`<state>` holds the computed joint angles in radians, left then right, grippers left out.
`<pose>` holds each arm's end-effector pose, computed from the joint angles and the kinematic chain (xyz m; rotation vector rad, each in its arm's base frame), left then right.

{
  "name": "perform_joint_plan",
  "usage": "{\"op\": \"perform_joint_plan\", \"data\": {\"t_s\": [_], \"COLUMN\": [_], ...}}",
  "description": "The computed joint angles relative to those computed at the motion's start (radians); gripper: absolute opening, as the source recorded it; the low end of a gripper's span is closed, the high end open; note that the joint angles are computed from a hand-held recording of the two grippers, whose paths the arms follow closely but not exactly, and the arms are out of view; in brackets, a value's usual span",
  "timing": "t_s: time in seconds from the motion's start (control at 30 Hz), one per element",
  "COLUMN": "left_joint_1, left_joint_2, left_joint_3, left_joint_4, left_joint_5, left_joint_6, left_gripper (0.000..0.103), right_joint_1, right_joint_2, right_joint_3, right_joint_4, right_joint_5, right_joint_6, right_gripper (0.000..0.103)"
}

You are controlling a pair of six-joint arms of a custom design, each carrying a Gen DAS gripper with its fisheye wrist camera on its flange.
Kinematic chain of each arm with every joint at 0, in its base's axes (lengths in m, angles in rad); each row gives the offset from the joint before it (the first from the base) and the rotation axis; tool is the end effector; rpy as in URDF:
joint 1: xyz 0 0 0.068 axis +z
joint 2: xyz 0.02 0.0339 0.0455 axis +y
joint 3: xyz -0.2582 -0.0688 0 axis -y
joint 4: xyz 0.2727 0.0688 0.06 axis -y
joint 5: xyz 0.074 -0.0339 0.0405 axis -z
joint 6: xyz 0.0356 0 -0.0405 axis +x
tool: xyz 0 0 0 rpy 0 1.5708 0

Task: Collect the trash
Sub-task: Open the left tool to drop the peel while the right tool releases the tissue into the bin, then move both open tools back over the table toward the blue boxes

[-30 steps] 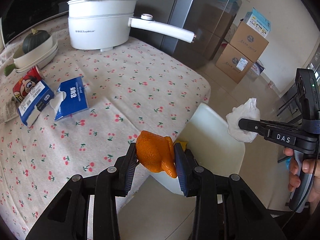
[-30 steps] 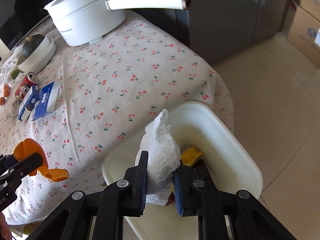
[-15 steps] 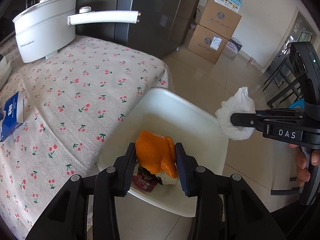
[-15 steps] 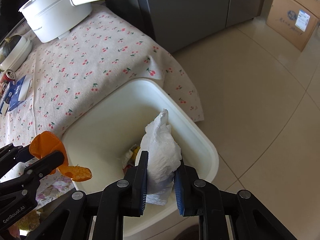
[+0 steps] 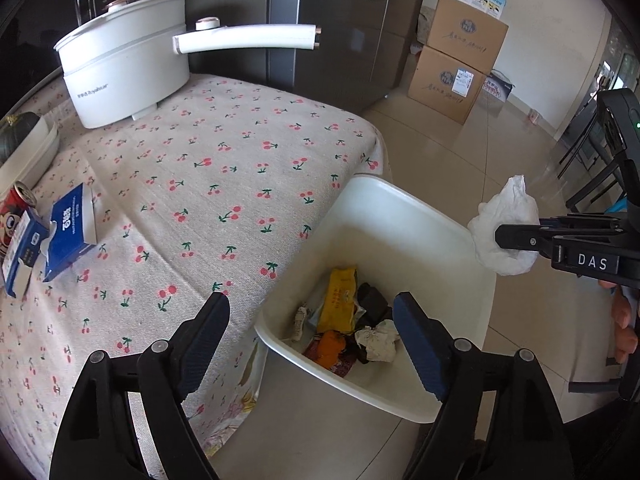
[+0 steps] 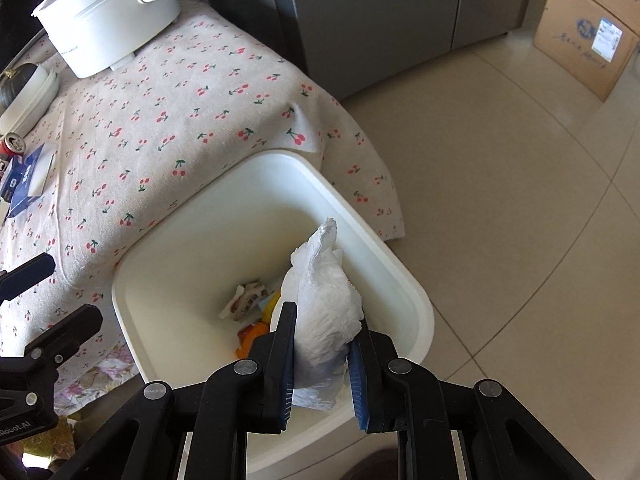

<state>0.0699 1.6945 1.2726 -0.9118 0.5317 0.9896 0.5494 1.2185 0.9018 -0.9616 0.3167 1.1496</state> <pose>0.3502 0.0064 0.2110 1.2463 2.3238 -0.4606 0.2103 0.1158 0.2247 0.8630 2.5731 0.0140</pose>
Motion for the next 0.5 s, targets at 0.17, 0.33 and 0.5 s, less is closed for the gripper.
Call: {"op": "perform_joint_plan", "data": {"t_s": [0.17,0.33,0.5], "left_joint_1": [0.038,0.067,0.088], "left_joint_2": [0.022,0.031,0.053], "left_joint_3": [0.04,0.059,0.098], "left_joint_4": [-0.003,0.031,0.024], "left_joint_5": [-0.005,-0.021,-0.023], "left_joint_6": [0.015,0.02,0.02], "left_gripper": [0.087,0.097,0.098], "right_joint_1": [0.005,0.008,0.021], "right_joint_2": [0.036,0.048,0.08], "right_joint_3": [0.022,0.033,0.067], "right_joint_4": [0.013,0.031,0.024], "right_joint_5": [-0.008,-0.014,-0.001], "right_joint_6": [-0.008,0.0,-0.012], "right_gripper": [0.022,0.083,0.083]}}
